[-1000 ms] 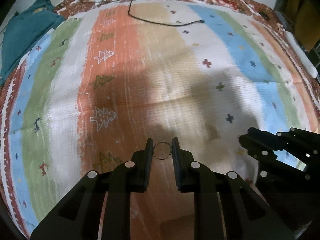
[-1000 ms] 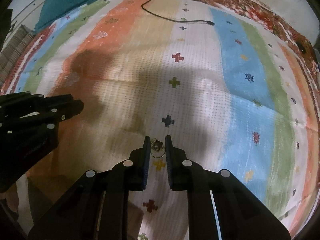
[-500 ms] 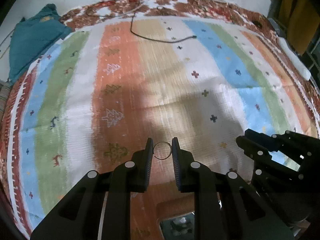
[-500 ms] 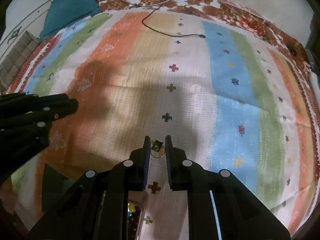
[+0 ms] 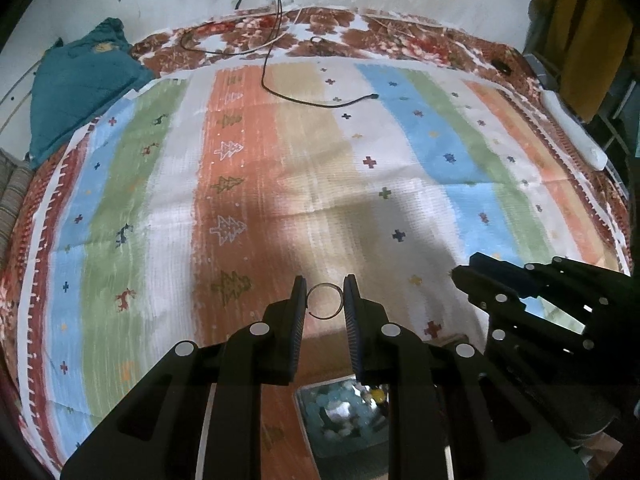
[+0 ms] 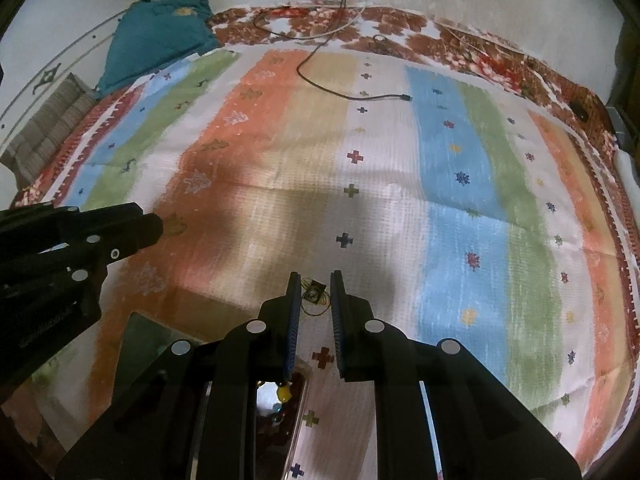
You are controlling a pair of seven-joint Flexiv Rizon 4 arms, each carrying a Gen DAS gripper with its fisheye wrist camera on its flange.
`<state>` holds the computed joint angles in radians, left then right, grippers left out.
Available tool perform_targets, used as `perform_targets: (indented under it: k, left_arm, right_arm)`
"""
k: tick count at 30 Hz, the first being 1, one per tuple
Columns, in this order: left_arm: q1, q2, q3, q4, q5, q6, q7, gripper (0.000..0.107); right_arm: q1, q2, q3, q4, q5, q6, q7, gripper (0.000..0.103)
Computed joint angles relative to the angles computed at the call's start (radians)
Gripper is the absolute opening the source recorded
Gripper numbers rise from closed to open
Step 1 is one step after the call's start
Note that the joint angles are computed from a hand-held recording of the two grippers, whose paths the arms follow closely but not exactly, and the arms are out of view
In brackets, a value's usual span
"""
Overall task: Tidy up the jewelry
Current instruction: 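Carry both rings over the silver tin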
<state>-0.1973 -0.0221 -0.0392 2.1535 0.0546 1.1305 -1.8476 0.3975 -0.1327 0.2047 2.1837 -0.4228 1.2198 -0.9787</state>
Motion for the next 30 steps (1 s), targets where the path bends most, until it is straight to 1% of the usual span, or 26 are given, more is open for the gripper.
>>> perform_targets:
  k: [9, 16, 30]
  left_arm:
    - [-0.006, 0.047, -0.006, 0.037, 0.003, 0.014, -0.015, 0.018]
    - [-0.008, 0.086, -0.01, 0.074, -0.026, 0.036, -0.003, 0.018]
    - [-0.021, 0.191, -0.024, 0.158, -0.062, 0.085, 0.022, 0.018]
  right_arm:
    - [-0.001, 0.049, 0.007, 0.044, -0.026, 0.024, 0.038, 0.016]
    - [-0.01, 0.075, 0.012, 0.072, -0.051, 0.044, 0.064, 0.016]
    - [-0.012, 0.146, 0.045, 0.137, -0.027, 0.08, 0.049, 0.016]
